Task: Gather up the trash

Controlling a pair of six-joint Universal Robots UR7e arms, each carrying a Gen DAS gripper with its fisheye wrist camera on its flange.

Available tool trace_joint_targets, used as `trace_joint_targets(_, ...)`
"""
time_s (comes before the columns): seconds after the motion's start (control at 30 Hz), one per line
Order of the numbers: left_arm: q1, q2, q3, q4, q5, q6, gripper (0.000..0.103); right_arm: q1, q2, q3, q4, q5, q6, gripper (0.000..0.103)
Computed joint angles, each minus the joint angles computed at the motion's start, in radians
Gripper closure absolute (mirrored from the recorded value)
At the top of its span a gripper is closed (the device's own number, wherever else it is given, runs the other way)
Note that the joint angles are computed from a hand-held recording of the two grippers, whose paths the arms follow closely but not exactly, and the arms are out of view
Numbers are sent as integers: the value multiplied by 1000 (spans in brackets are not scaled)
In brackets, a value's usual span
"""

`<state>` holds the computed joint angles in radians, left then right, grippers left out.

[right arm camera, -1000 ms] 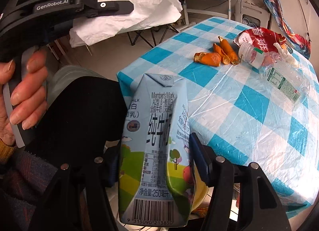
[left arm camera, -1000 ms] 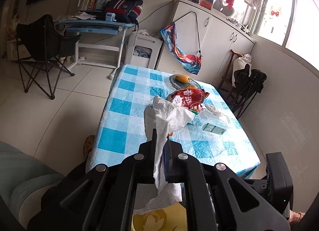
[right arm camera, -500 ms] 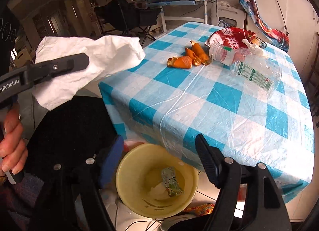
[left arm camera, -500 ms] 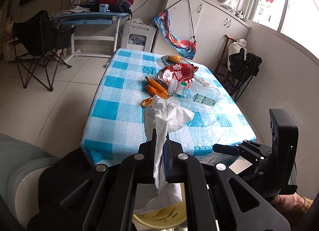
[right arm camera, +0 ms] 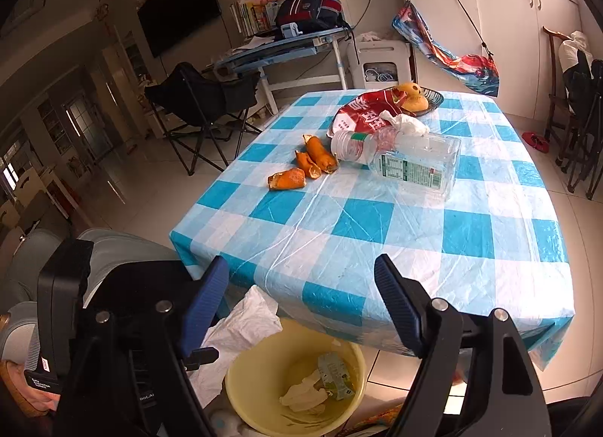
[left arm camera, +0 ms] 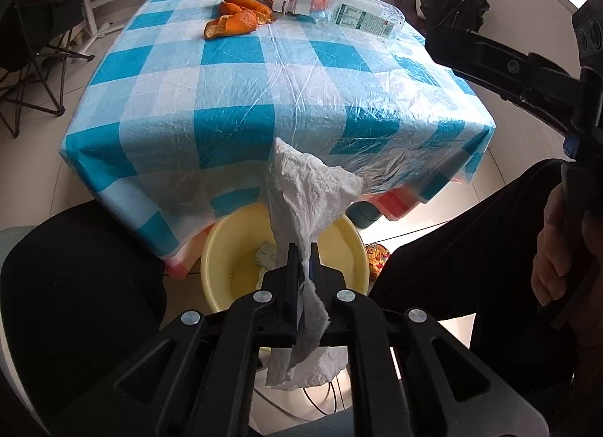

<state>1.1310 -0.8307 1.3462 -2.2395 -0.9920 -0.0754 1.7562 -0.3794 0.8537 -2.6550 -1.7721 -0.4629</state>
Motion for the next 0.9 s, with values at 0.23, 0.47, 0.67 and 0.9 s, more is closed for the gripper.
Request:
trace_joint_targets(0.23,6,17,-16,73,8,-21,87,-2,-10,23,-13,0,4,26)
trace_joint_targets(0.47,-1,-4,19,-63,56,-3,59,-3,-14,34,-25,-2,0,26)
trace_joint_targets(0.67,-53,-21,122,-496,241,187,33,8,-15,66,-137,-43,-50,21)
trace_joint_targets(0.9,-75,-22,142,-889,366,441,16,24,-10,103,-325,-88,-109,11)
